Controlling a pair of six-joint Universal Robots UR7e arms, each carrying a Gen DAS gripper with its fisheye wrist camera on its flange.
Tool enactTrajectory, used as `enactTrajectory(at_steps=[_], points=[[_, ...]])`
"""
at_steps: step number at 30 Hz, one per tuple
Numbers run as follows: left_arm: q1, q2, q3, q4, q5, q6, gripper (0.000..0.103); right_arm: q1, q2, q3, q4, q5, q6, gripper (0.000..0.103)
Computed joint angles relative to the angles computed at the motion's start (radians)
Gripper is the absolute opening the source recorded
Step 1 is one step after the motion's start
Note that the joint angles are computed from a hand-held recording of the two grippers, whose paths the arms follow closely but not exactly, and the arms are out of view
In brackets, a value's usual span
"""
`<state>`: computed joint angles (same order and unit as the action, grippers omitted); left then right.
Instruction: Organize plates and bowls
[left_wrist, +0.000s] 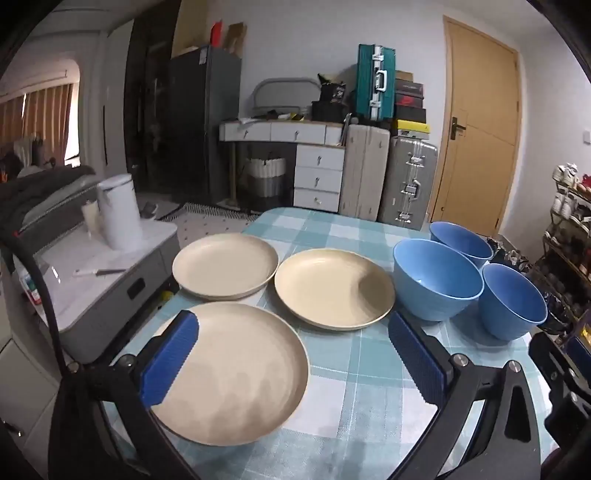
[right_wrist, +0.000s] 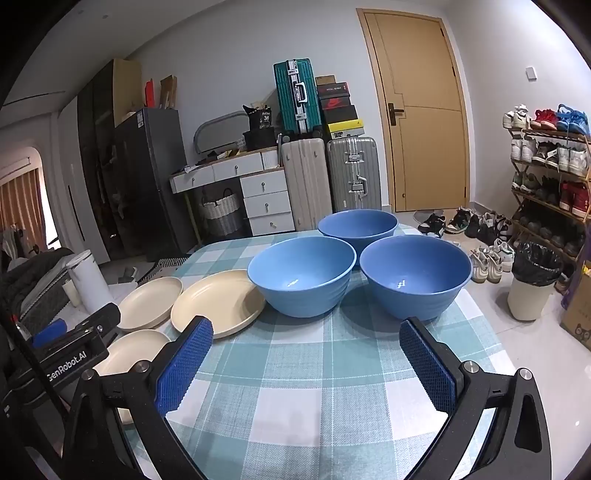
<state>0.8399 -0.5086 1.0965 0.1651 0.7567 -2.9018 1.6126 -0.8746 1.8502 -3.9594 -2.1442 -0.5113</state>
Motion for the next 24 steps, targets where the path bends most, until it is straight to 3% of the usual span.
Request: enactTrajectory(at_steps=[3, 8, 10, 13, 16, 18, 21, 24], points=[[0.002, 0.03, -0.104, 0.12, -0.001, -0.071, 0.103, -0.001, -0.016, 0.007, 0.01, 0.003, 0.004, 0.103], [0.013, -0.066, 0.025, -0.016, 0.146, 0.006, 0.103, -0.005, -0.022, 0.005, 0.017, 0.009, 0.001, 0.103], [0.01, -0.09, 0.075, -0.093, 0.162, 0.065, 0.103, -0.002, -0.026, 0.003, 0.021, 0.004, -0.001, 0.103], [-0.003, -0.052, 0.031, -0.063, 0.094, 0.085, 0.103, -0.001, -0.024, 0.002, 0.019, 0.002, -0.001, 0.103], [-0.006, -0.011, -0.037, 0.013, 0.07, 0.098, 0.103, -0.003, -0.023, 0.002, 0.021, 0.007, 0.003, 0.103], [-0.013, -0.022, -0.012, -0.039, 0.058, 0.178, 0.103, 0.003, -0.009, -0.004, 0.015, 0.0, 0.004, 0.103], [-0.038, -0.03, 0.053, -0.207, -0.025, 0.377, 0.103, -0.001, -0.009, 0.002, 0.009, 0.006, 0.003, 0.103], [-0.033, -0.005, 0.003, -0.09, 0.023, 0.345, 0.103, -0.001, -0.01, 0.003, 0.01, 0.006, 0.003, 0.103]])
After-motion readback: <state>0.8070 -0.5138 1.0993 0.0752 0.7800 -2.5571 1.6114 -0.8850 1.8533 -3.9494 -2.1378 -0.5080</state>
